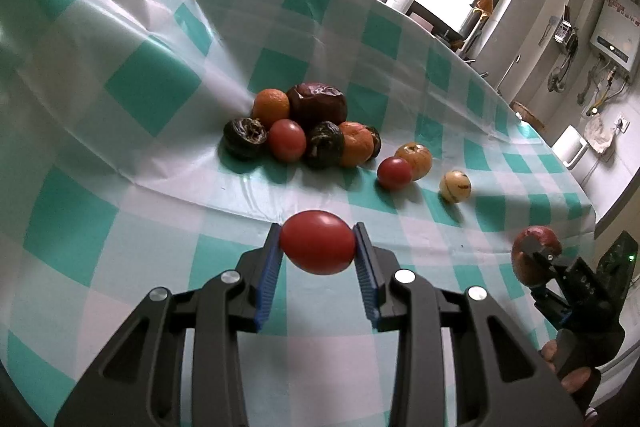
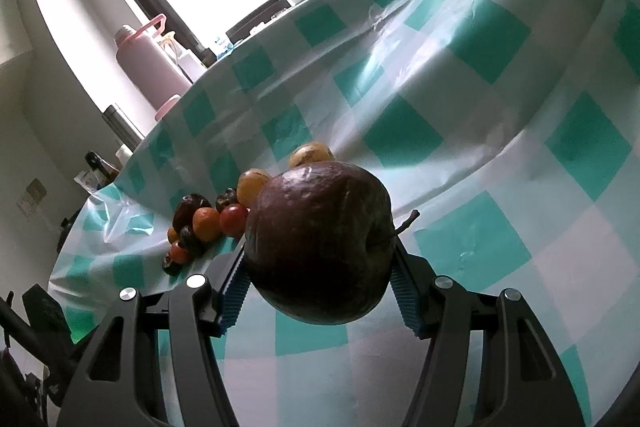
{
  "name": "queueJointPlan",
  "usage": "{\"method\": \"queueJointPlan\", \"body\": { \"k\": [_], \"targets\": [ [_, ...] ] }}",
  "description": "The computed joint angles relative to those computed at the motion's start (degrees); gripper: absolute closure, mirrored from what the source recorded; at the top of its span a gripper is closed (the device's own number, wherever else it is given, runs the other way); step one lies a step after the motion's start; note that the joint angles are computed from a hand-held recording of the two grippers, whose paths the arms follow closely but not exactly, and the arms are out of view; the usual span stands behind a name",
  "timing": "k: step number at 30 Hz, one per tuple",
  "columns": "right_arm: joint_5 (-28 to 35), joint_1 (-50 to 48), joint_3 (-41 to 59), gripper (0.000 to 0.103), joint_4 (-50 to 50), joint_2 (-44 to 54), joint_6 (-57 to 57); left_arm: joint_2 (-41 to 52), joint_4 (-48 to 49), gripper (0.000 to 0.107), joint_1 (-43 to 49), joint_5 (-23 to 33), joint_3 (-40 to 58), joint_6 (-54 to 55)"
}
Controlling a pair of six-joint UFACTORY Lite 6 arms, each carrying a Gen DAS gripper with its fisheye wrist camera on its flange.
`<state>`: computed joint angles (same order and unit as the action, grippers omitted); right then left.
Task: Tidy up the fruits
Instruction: 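Carry the tomato and brown fruit into the white bin and release both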
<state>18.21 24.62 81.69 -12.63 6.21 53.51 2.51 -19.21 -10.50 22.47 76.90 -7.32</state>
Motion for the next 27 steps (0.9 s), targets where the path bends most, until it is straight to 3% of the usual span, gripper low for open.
{"method": "queueJointPlan", "body": {
  "k": [5, 9, 12, 17, 20, 23, 27],
  "targets": [
    [2.1, 1.5, 1.3, 0.042, -3.1, 1.0, 2.5, -1.6, -2.3, 0.071, 0.0, -1.2, -1.7, 1.7],
    [7.5, 4.8, -0.3, 0.042, -6.8, -2.2, 4.8, -5.1, 4.0, 0.071, -1.8, -1.1, -4.4, -4.7],
    [14.7, 10.9, -4.7, 0.042, -16.4, -8.4, 11.0, -11.3, 7.1, 0.071, -5.2, -1.1, -9.7, -8.4],
    [28.4, 20.7, -14.6, 0.042, -23.4, -23.1, 12.4, -18.8, 30.7, 0.071, -20.2, 0.1, -14.1, -31.4],
    [39.1, 27.7, -20.8, 0.042, -26.9, -32.9, 14.8, -18.0, 44.9, 0.071, -32.4, 3.3, -12.4, -45.3],
    [56.3, 40.9, -26.3, 0.042, -31.6, -42.2, 21.8, -13.3, 53.7, 0.071, -43.6, 6.9, -8.3, -52.8],
    [80.2, 64.6, -33.2, 0.042, -33.4, -53.2, 35.4, -5.3, 56.7, 0.071, -53.9, 9.4, -1.0, -54.5]
  ]
}}
